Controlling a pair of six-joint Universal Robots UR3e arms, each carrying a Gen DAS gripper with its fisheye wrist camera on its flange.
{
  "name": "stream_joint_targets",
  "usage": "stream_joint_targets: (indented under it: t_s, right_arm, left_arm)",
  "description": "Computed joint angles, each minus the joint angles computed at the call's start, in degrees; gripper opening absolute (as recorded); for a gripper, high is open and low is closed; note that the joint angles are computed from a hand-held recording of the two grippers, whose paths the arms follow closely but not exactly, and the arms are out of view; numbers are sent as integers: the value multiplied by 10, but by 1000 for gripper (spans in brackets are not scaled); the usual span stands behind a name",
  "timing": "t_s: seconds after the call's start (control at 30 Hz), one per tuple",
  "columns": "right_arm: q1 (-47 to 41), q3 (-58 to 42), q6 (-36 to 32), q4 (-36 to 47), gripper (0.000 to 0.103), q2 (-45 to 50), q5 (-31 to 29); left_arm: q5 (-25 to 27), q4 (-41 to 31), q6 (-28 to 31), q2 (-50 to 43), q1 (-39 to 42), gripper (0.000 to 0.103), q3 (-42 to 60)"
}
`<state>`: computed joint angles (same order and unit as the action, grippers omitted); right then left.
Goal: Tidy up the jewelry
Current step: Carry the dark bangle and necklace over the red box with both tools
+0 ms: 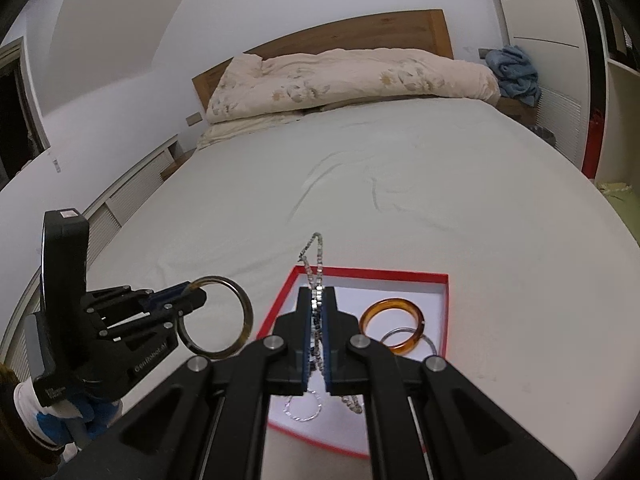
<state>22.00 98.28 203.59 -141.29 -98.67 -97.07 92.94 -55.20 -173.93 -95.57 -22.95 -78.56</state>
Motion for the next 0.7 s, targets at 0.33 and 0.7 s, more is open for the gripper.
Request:
stream_joint_targets:
  t_s: [0.33, 0.7]
  right_arm:
    - [-57, 111, -1, -60, 4, -30, 48]
    - [-83, 191, 9, -89, 4, -59, 74]
  left_arm:
    - [5, 16, -9, -63, -28, 10, 24]
    - [8, 21, -14, -76, -46, 9, 1]
